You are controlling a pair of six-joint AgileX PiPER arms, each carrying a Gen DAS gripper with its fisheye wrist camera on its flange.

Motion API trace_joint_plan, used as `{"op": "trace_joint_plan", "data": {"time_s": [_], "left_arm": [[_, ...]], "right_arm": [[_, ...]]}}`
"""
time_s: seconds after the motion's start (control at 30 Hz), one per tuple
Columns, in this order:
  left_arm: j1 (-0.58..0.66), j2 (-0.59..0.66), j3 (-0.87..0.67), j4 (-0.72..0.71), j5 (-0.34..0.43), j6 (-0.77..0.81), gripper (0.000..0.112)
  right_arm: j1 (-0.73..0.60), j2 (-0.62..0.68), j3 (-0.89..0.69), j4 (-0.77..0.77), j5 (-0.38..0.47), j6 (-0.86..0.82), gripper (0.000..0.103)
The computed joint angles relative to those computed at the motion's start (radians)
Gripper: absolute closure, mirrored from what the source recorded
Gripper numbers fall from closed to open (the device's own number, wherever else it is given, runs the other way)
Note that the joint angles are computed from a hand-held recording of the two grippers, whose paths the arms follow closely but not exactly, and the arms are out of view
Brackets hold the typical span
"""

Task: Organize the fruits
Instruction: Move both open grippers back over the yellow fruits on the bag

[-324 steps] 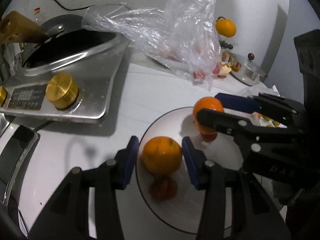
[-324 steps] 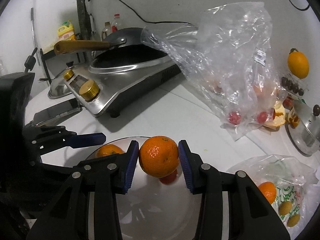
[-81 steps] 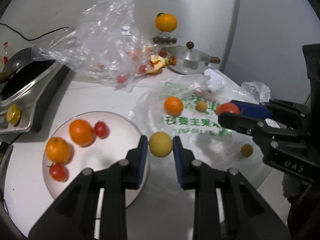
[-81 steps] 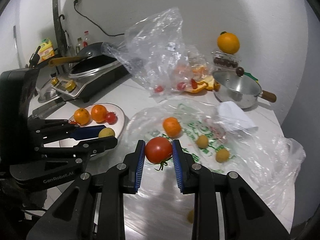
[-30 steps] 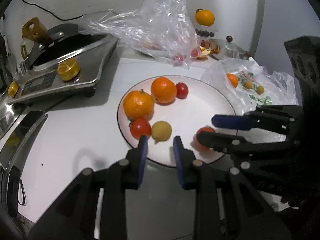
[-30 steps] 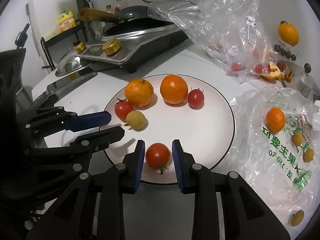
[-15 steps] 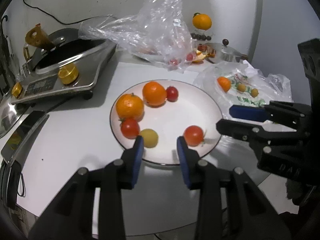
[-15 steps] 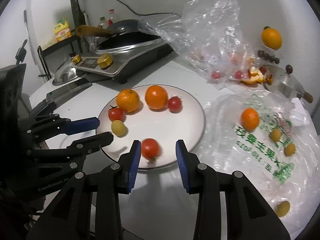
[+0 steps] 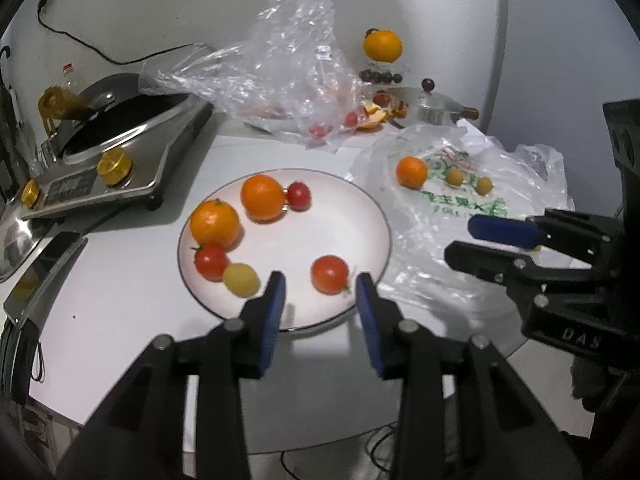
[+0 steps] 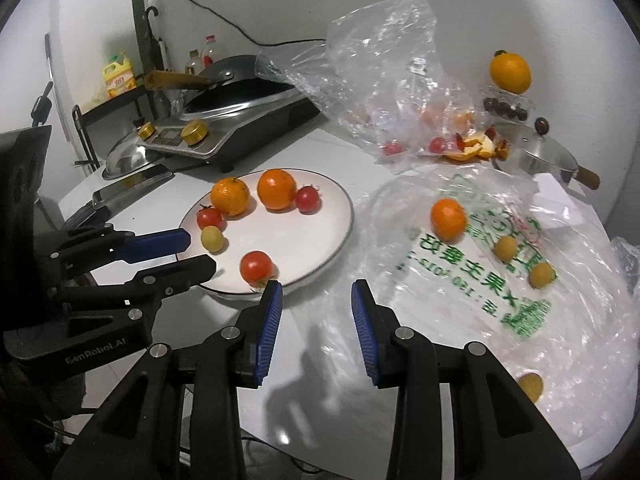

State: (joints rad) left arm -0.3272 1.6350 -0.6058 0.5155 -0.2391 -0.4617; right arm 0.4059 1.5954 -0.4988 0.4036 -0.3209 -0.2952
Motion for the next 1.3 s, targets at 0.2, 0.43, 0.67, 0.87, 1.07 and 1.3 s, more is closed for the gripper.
{"op": "trace_joint_plan", "data": {"time_s": [0.2,0.43,0.67,0.87,1.07,1.3], "left_arm": [[-0.088,-0.028,0.009,-0.228,0.019,0.187,0.054],[-0.168,-0.007,-0.013,-0.352,0.029,0.249,0.054],[-0.234,0.034,-0.042,-0.379,0.027,0.234,0.054],[-0.279,0.063,-0.065,-0.441,0.033,0.28,0.054],[-0.302,0.086,-0.095,-0.528,0.054,0.363,0.054],[-0.317,0.102,-0.12,-0.573,0.068,0.407,0.054]], "right_arm": [[-0.091,-0.065,0.088,-0.168,-0.03,0.135,0.065],[-0.205,-0.113,0.176,-0.33,-0.07,0.256,0.065],[-0.303,-0.133,0.234,-0.446,-0.097,0.318,0.065],[-0.389,-0.138,0.259,-0.518,-0.115,0.33,0.065],[-0.493,-0.101,0.259,-0.628,-0.151,0.384,0.065],[-0.568,-0.09,0.249,-0.703,-0.168,0.418,0.065]]}}
